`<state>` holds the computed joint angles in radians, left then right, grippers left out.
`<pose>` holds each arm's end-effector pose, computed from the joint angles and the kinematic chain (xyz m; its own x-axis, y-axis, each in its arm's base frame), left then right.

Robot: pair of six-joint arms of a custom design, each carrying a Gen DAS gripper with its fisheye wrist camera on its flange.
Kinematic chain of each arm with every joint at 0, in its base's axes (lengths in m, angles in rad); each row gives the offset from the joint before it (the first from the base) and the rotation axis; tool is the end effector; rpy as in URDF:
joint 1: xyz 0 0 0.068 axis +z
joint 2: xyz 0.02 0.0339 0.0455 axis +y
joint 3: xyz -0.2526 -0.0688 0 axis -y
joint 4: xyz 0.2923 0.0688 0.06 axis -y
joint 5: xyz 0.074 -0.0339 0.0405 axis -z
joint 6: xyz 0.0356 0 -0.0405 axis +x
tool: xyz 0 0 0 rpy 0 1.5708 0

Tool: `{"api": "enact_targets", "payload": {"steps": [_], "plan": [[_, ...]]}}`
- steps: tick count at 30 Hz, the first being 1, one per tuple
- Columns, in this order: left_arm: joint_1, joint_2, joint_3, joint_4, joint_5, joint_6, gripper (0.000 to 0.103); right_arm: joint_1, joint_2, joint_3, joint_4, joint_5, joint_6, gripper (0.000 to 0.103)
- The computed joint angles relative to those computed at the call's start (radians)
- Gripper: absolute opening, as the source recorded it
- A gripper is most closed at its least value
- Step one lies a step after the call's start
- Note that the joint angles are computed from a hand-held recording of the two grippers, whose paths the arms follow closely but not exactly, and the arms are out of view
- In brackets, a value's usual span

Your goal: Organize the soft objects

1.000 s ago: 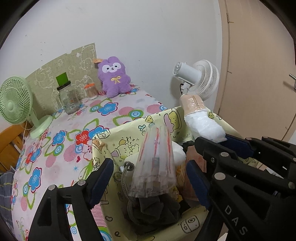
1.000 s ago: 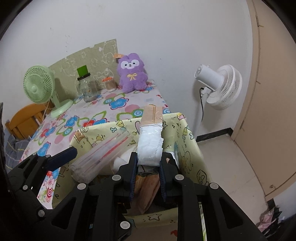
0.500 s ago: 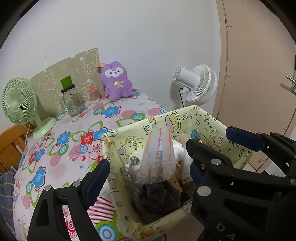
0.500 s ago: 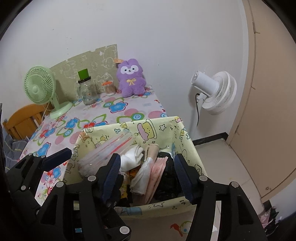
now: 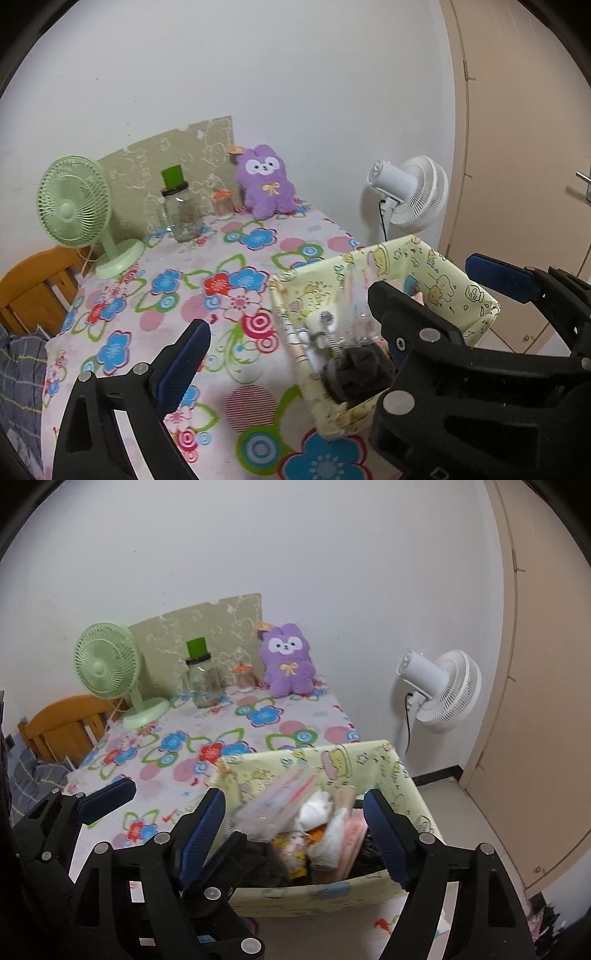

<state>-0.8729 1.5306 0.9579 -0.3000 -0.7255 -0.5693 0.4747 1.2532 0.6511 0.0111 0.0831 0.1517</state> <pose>0.2448 -0.2551 0.1808 -0.5759 0.0591 -0.8154 -0.0134 0.9966 0.0816 0.2743 0.1376 0.1764 -0.5495 -0.1130 -0.8278 -0.3148 0.9458 0.0798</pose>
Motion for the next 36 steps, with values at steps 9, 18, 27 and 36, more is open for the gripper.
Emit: {"api": "enact_targets", "payload": {"steps": [9, 18, 27, 36], "plan": [[-0.018, -0.170, -0.116, -0.047, -0.084, -0.038, 0.103, 0.133, -0.066, -0.014, 0.002, 0.095, 0.040, 0.090], [-0.042, -0.352, -0.220, -0.137, -0.179, -0.092, 0.103, 0.248, -0.091, -0.007, 0.021, 0.155, 0.061, 0.097], [-0.057, -0.529, -0.299, -0.291, -0.276, -0.219, 0.103, 0.333, -0.104, 0.003, 0.031, 0.213, 0.068, 0.098], [-0.060, -0.684, -0.360, -0.447, -0.335, -0.322, 0.103, 0.384, -0.123, -0.007, 0.051, 0.245, 0.112, 0.101]]}}
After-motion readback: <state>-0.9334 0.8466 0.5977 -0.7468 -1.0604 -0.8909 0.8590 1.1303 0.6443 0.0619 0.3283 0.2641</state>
